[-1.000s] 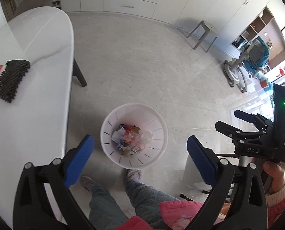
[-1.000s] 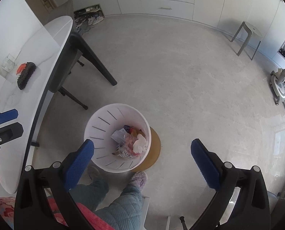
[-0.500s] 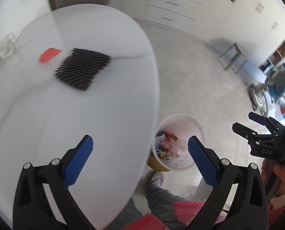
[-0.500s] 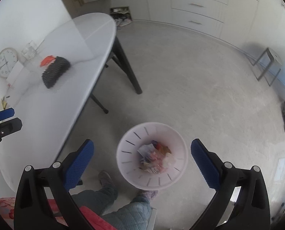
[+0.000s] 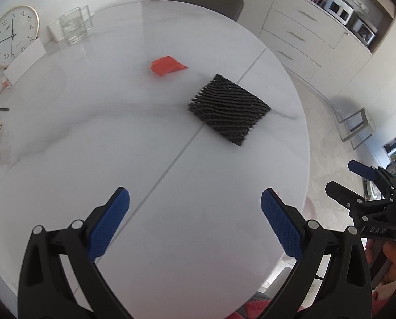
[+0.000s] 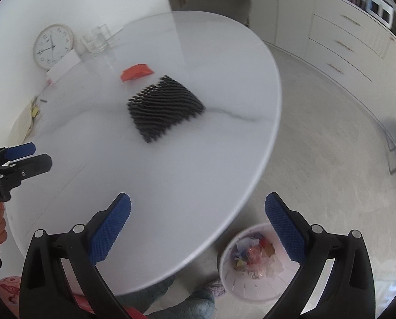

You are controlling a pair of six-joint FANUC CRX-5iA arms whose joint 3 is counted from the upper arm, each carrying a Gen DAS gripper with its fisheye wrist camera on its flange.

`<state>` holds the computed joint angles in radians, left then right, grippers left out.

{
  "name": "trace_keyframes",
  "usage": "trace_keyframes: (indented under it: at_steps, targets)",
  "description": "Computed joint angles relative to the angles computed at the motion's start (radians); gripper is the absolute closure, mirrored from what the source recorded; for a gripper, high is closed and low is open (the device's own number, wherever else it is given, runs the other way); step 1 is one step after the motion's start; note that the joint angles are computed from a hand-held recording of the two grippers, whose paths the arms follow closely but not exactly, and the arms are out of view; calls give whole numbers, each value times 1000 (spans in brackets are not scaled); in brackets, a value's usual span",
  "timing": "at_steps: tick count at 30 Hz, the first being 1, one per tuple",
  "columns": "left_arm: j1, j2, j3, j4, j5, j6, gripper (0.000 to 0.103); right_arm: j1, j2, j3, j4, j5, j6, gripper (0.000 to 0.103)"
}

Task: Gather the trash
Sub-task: 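Grasp the red paper with the left gripper while the right grasps the black mesh pad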

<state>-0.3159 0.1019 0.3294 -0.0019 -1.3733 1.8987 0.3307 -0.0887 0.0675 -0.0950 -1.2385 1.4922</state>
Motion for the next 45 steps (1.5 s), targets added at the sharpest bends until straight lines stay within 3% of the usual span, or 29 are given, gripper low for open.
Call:
trace_keyframes:
  at_steps: [8,13,21,27,29,31,35,38,40,42,45]
  targets:
    - [72,17,-9,36,25,-56,8,62,99,94,14,-3,-3,3]
    - [102,61,15,52,49,-129,8,73,196,182,3,-29,78,3]
    - [159,194,153,87,55,-299,8,68,422,417,-15,-108,283,3]
    - [191,289,260,113,38,-349,8,22,585,625,-82,-224,304,3]
    - [199,319,288,125,32,-359,8,16,624,663,-83,-248,289,10]
    - [204,352,323,125,15,-362,8,9,647,690,-100,-276,281,26]
    - [205,413,392,111,-6,-366,8,28,634,648,-71,-260,286,40]
    - [198,459,454,91,-25,-379,8,35,614,620,-58,-236,284,60]
    - [195,490,494,86,-36,-392,8,28,607,622,-64,-237,265,79]
    - [191,531,547,80,-54,-402,8,12,608,636,-87,-252,241,86]
    - [183,596,633,70,-91,-410,8,-7,598,635,-119,-256,221,86]
